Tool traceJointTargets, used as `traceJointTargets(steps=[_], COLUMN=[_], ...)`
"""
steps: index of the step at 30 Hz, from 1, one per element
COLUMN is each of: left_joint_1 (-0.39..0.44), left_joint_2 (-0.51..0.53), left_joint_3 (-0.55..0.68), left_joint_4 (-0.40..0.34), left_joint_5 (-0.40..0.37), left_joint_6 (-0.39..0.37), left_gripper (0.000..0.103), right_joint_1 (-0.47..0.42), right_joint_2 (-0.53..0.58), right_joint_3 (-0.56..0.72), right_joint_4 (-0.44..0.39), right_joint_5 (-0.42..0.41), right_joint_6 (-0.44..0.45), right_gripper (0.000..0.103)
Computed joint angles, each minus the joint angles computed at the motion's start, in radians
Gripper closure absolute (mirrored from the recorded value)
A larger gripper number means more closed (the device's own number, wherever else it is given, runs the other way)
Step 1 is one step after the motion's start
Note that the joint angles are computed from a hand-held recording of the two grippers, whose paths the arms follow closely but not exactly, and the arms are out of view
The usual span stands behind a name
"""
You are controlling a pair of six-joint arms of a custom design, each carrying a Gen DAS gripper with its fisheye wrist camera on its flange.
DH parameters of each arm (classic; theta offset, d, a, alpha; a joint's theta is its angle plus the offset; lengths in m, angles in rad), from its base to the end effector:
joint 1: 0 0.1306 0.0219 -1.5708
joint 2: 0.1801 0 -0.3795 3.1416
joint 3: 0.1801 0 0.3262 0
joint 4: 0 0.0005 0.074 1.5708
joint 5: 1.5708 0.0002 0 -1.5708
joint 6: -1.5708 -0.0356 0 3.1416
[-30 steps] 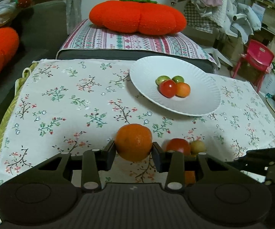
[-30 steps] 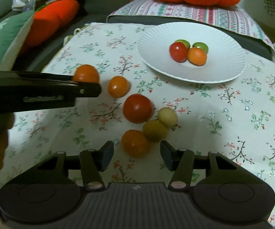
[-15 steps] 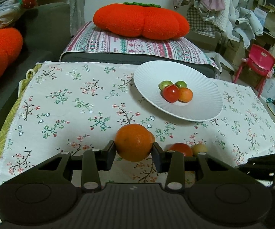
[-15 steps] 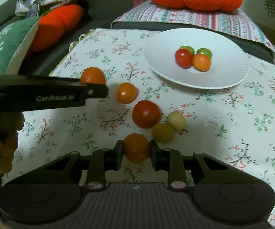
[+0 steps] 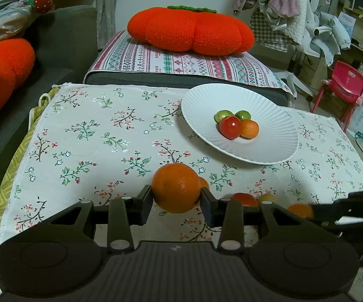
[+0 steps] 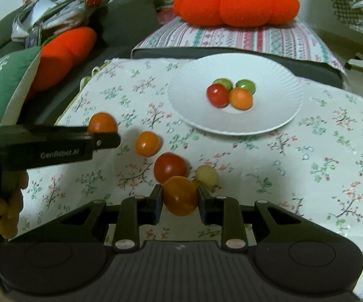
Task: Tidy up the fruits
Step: 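Carry the tangerine and tomato in both grippers over the plate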
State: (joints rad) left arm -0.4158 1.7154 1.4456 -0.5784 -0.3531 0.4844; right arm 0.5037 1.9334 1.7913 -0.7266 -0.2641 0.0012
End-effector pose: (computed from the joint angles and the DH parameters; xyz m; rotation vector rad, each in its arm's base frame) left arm 0.4880 -0.2026 0.3226 -0.2385 2.3394 -0.0088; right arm 0.5306 0.3024 0.3265 -0.7337 2.3632 0.5430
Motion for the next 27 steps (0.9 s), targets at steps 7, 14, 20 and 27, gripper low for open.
traceJointTargets(steps=[7, 14, 20, 27], left_joint_1=[-0.007, -0.013, -0.028, -0.029], left_joint_2=[0.013, 0.030, 0.045, 0.094], left_joint_3=[0.018, 0.041, 0.056, 0.103], left_joint_4=[0.001, 0.016, 0.062, 0.114], left_joint_5=[0.004, 0.035, 0.020, 0.031], left_joint_6=[-0.006, -0.007, -0.061, -0.134], left_gripper=[0.078, 0.078, 0.078, 0.078], right_joint_1=[-0.019, -0.039, -0.056, -0.057], right_joint_2=[-0.007, -0.010, 0.001, 0.020], right_joint_3=[-0.003, 0.000, 0.015, 0.037], right_joint_4=[0.033, 0.071, 0.088, 0.116], right_joint_5=[0.022, 0.054, 0.075, 0.082], right_joint_6=[-0.029, -0.058, -0.090, -0.088], right_gripper=[0.077, 0.077, 0.077, 0.077])
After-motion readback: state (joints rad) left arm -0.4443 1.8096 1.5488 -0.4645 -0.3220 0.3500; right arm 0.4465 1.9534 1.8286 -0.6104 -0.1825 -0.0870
